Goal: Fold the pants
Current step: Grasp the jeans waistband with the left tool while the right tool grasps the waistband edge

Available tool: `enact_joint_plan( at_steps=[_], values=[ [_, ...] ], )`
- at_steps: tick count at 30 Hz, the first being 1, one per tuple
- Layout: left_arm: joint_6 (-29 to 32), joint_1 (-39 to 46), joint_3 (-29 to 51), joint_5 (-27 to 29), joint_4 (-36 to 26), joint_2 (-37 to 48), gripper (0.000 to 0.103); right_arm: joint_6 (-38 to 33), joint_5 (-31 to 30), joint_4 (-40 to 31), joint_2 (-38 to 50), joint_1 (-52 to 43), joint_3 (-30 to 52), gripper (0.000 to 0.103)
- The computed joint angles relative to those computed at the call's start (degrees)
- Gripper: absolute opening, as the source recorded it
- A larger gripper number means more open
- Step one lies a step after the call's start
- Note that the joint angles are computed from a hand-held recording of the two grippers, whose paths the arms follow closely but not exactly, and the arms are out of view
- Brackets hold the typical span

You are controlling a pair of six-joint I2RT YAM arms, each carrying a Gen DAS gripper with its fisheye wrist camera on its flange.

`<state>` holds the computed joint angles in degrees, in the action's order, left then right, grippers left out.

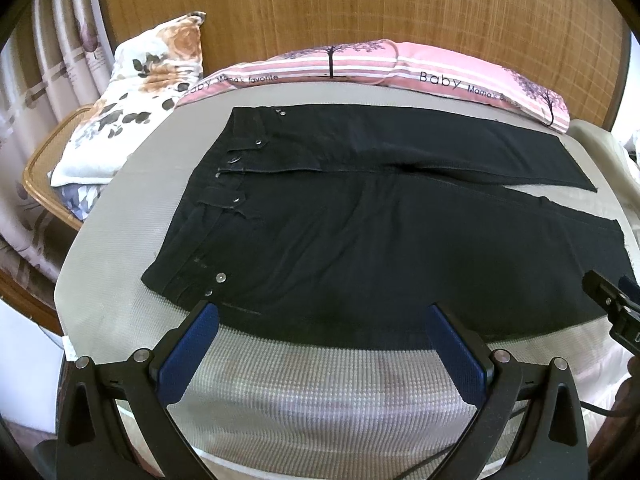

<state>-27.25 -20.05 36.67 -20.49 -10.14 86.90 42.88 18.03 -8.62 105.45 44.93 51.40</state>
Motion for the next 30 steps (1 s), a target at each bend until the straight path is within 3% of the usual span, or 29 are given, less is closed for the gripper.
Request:
enact_joint_plan(
  at_steps=[8, 13, 18, 22, 27, 30],
  values=[
    [3.3, 2.8, 2.4, 0.7, 1.7, 2.2, 0.102, 1.2, 1.8, -5.9, 1.6, -1.7, 5.1, 0.103],
    [6.9, 7.4, 5.0, 3.1, 2.5, 3.4, 0.102, -1.6, 1.2, -8.3, 3.4, -3.0, 9.3, 0.103],
    [11.7, 16.1, 9.6, 8.5, 3.6, 5.6, 0.101, -7.4, -5.7, -4.4, 5.5, -6.7, 12.1, 0.103],
    [14.6, 23.3, 15.3, 11.6, 3.6, 9.5, 0.097, -8.4, -10.6, -6.9, 10.8, -10.0, 19.3, 0.103],
    [17.8, 31.4, 26.4, 17.0, 2.8, 19.2, 0.077, -11.0, -13.5, -11.1, 19.3, -12.7, 31.3, 0.103],
    [17.9, 35.4, 36.4, 23.2, -1.5, 28.0, 0.063, -11.7, -15.0, -13.4, 24.5, -13.5, 39.0, 0.103]
  ],
)
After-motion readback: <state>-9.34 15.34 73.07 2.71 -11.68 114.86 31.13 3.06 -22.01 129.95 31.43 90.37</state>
